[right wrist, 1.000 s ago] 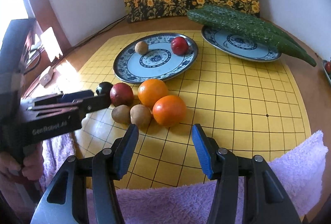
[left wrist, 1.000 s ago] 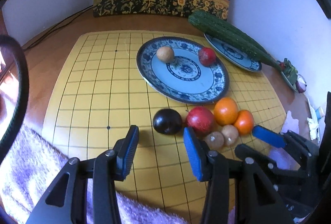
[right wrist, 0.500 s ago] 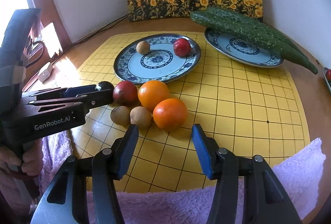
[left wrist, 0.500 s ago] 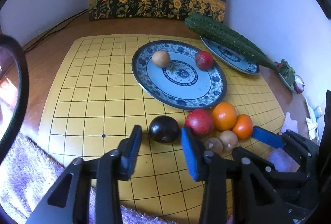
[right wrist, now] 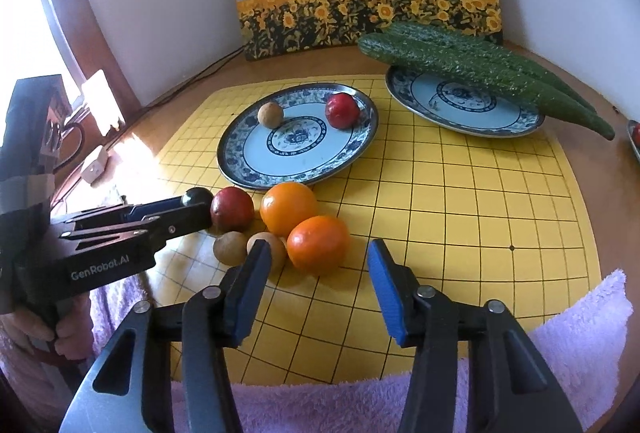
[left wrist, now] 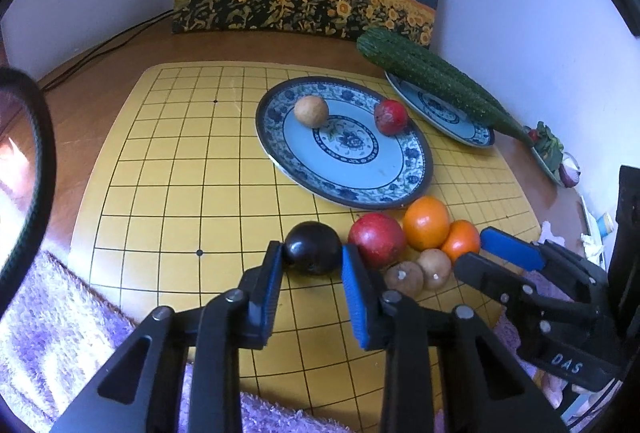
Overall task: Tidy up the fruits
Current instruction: 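Grasp the dark plum with the left tool while the right tool grasps an orange, then carry the dark plum and orange over the plate holding the apple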
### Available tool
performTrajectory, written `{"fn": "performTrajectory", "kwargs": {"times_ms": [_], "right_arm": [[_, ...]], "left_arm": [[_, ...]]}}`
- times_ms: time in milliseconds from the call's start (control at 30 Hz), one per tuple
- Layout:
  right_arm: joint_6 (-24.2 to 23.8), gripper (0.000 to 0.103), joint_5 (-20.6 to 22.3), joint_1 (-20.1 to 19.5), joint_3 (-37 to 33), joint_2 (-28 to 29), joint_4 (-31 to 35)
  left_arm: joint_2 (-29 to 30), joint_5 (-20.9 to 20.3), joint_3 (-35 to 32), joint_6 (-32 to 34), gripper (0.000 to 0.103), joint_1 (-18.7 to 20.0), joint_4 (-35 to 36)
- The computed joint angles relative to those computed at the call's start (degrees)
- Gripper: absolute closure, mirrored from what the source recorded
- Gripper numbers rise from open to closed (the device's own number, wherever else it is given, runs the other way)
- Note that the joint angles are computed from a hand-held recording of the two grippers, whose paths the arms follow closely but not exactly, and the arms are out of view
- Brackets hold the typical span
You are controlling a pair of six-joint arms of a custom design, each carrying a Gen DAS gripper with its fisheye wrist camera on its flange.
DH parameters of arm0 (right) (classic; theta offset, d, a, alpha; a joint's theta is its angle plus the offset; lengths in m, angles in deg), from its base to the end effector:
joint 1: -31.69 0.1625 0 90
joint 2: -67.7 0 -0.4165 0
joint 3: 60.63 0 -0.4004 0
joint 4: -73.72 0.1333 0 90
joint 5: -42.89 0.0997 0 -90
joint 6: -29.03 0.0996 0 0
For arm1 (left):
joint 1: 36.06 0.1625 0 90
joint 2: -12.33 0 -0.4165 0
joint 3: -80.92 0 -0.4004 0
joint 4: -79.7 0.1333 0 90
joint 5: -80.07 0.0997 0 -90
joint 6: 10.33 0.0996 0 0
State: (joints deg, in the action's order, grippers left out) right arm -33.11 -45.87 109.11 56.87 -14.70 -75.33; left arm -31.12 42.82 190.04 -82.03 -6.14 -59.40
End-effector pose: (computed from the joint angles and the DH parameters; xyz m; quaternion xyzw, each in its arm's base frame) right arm 0.0202 -0.5314 0.2946 0.4120 -0.8872 0.1713 0.1175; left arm -0.3669 -0.4564 -0.0021 -0.0261 0.8885 -0.3485 0.2974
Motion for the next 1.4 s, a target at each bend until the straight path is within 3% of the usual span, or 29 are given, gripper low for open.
{"fn": "performTrajectory", "kwargs": {"times_ms": [467, 933, 1400], "right_arm": [[1.49, 0.067, 1.34, -0.54, -1.57, 1.04, 3.21], [0.29, 0.068, 3.08, -0.91, -0.82, -0.86, 2.33], [-0.65, 0.068, 3.22, 0.93, -2.01, -0.09, 0.12]], "left_arm": [[-0.23, 0.33, -0.04, -1.64, 0.072, -0.48, 1.36], [-0.19, 1.72, -1.47, -1.38, 0.072, -1.88, 3.42], [0.07, 3.94, -5.05, 4.32, 0.072, 0.24, 3.90]]}}
